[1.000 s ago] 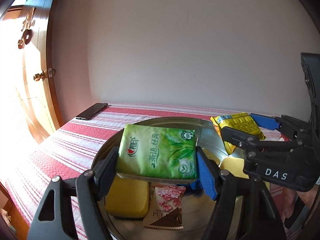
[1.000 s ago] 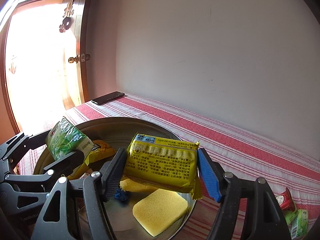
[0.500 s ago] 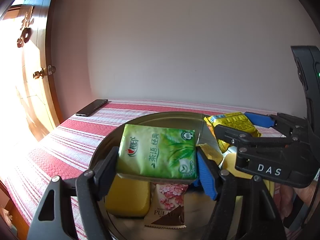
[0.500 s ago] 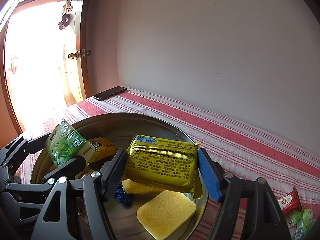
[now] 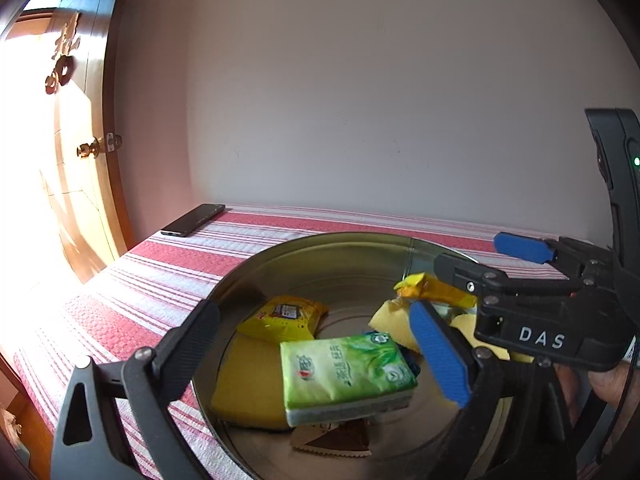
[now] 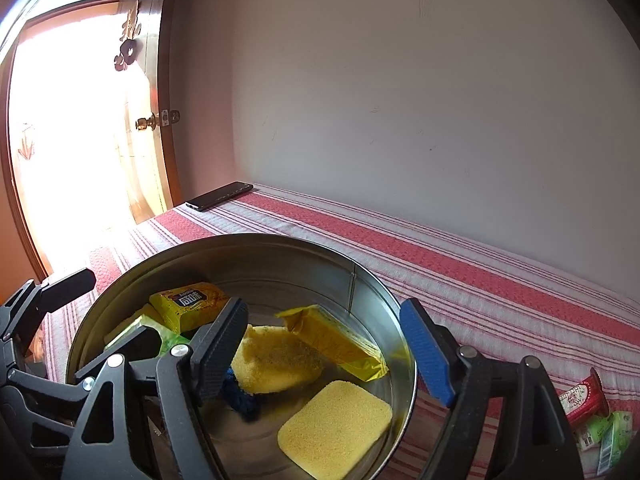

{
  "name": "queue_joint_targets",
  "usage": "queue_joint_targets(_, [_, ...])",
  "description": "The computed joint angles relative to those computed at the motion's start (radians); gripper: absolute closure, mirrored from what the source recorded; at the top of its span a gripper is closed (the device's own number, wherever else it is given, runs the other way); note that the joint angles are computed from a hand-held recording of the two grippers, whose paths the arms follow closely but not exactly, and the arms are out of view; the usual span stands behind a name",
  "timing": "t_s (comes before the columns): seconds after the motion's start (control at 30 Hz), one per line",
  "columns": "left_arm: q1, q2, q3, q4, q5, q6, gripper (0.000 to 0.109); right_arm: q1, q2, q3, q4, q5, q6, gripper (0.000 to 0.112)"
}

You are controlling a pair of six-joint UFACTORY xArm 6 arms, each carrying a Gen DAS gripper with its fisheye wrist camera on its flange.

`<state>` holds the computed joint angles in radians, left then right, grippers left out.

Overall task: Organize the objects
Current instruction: 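Open both grippers to drop the packs into the tin, then move both grippers away from the tin toward the remaining packets on the bed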

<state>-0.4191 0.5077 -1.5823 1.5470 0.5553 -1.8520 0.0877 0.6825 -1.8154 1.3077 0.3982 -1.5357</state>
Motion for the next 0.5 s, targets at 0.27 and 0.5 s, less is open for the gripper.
queue_joint_targets(0.27, [-0.027, 0.007, -0.01, 0.016, 0.012, 0.004, 0.007, -0.029, -0.014, 0.024, 0.028, 0.02, -0.009, 0.032])
queue_joint_targets(0.5, [-0.056, 0.019, -0.03, 0.013, 0.023, 0.025, 0.006, -0.062, -0.041, 0.056, 0.063, 0.045, -0.016, 0.032])
